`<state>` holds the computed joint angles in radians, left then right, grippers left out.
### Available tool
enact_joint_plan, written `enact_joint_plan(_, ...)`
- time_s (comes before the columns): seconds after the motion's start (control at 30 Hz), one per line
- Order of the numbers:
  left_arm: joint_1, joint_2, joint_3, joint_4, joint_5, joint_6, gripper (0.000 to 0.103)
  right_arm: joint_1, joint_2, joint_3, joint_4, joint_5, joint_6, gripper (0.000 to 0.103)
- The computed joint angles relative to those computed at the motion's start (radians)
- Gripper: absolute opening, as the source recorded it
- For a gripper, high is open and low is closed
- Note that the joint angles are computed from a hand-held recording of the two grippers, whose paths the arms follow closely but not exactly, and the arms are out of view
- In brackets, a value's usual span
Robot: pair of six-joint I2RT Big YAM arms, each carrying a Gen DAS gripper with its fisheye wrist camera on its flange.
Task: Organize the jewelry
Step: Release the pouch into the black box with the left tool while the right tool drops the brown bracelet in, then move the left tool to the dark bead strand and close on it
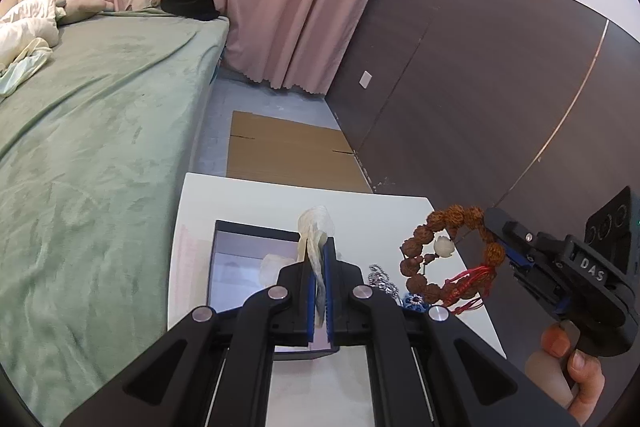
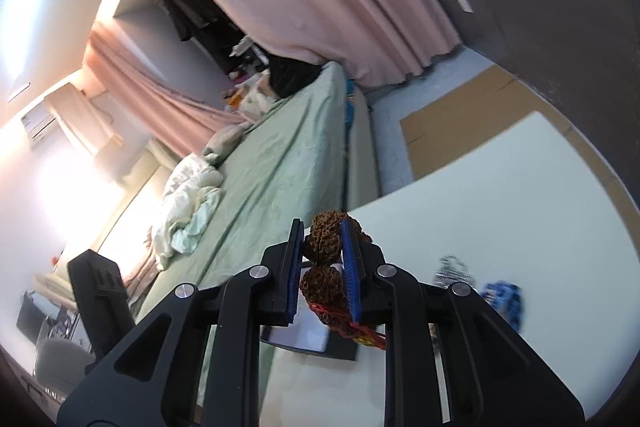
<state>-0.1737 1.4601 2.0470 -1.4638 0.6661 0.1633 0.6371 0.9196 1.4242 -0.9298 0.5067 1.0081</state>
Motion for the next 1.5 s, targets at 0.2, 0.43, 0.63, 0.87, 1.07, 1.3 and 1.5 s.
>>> enact_joint_plan(0.2,0.024,0.025,0.031,-0.008,0.008,-0.017,0.001,-0.012,0.07,0.021,0.062,-0.094,-0.037,0.02)
enact_joint_plan(0.43,0.063,0.06,0.079,-0.027,0.022,-0.038,0.001,-0.032,0.173,0.098,0.029,-0.164,-0.087,0.02)
enact_joint_plan(0.63,0.085,0.082,0.107,-0.048,0.019,-0.044,0.001,-0.055,0.259,0.166,-0.073,-0.214,-0.114,0.021)
enact_joint_plan(0.87,0.084,0.106,0.125,-0.095,0.013,-0.034,0.001,-0.068,0.233,0.117,-0.009,-0.314,-0.112,0.032)
enact_joint_plan(1.07,0.062,0.112,0.119,-0.13,-0.001,-0.008,0.004,-0.071,0.171,0.074,-0.015,-0.283,-0.054,0.037)
enact_joint_plan(1.3,0.053,0.094,0.089,-0.114,0.005,-0.016,0.056,-0.042,0.128,0.068,-0.118,-0.188,0.011,0.057)
enact_joint_plan(1.5,0.037,0.068,0.063,-0.118,-0.004,-0.009,0.074,-0.012,0.108,0.083,-0.228,-0.128,0.09,0.069)
